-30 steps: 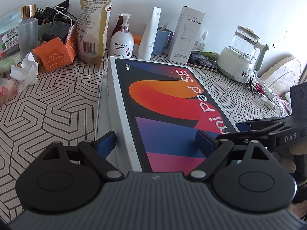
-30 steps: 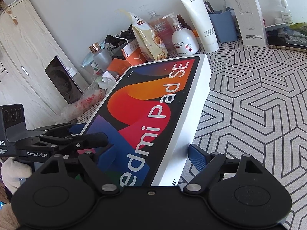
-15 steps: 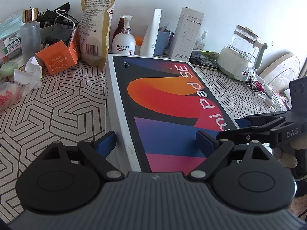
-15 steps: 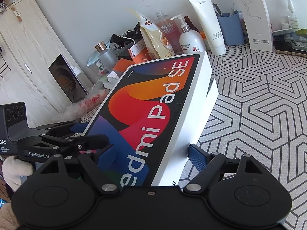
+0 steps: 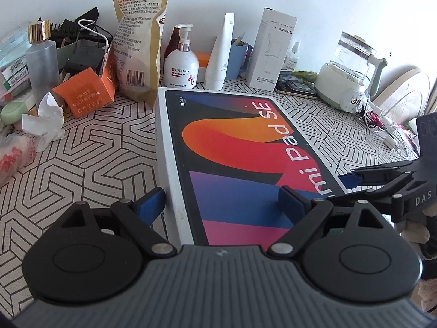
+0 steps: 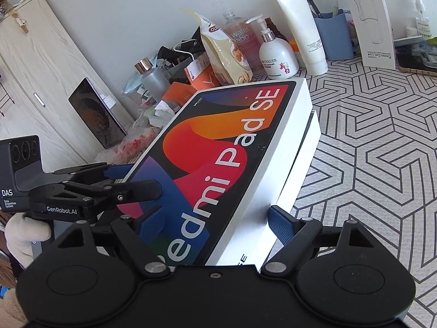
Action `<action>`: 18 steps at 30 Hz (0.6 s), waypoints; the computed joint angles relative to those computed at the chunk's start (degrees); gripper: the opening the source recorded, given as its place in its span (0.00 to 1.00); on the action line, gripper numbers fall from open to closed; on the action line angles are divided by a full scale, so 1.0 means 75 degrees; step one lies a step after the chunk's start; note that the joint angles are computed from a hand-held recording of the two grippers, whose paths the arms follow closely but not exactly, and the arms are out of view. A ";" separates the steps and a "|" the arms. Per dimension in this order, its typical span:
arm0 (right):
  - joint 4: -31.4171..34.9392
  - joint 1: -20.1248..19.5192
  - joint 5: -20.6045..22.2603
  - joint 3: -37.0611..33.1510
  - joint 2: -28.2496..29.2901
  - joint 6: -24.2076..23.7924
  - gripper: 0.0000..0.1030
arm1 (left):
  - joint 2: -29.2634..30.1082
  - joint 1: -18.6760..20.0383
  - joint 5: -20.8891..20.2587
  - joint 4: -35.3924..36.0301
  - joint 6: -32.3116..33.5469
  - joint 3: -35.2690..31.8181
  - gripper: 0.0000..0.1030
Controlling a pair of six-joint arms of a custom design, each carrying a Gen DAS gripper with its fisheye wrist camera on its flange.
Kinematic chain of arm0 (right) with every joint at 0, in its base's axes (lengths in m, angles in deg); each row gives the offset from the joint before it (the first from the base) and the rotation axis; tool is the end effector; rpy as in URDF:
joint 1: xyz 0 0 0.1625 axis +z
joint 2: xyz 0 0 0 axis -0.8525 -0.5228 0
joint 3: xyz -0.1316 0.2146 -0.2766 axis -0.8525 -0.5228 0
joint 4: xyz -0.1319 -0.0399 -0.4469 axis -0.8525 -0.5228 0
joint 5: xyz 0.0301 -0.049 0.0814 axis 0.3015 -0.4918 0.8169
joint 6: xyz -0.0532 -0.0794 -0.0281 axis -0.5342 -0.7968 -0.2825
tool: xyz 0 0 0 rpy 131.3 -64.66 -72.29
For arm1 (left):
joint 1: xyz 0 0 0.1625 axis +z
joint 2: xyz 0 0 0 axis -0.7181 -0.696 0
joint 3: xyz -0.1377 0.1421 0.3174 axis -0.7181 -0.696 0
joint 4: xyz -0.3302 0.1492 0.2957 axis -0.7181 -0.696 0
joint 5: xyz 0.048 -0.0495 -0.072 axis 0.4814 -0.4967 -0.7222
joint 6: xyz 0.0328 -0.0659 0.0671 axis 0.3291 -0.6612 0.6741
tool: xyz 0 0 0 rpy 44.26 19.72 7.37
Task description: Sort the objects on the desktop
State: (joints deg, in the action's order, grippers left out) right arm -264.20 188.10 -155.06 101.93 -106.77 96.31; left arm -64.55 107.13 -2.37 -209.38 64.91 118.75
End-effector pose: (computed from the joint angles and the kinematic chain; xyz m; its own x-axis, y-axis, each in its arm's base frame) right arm 0.3082 -0.2546 0.0303 -0.9584 -0.0505 0.2810 -0.2375 0.6874 -0.6864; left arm -0.0423 -0.3920 0.3225 -0.6122 0.7266 -0.3118 0.7906 0.5566 -0.2553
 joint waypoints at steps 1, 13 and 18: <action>-0.0020 0.0001 -0.0022 -0.0003 0.0011 -0.0025 0.85 | 0.0036 0.0044 -0.0026 0.0025 -0.0045 -0.0018 0.87; -0.0016 0.0032 0.0075 -0.0021 0.0046 0.0060 0.85 | 0.0181 0.0282 -0.0257 -0.0065 0.0216 -0.0129 0.87; -0.0147 0.0024 0.0101 -0.0003 0.0076 0.0052 0.85 | 0.0320 0.0339 -0.0305 -0.0043 0.0182 -0.0228 0.87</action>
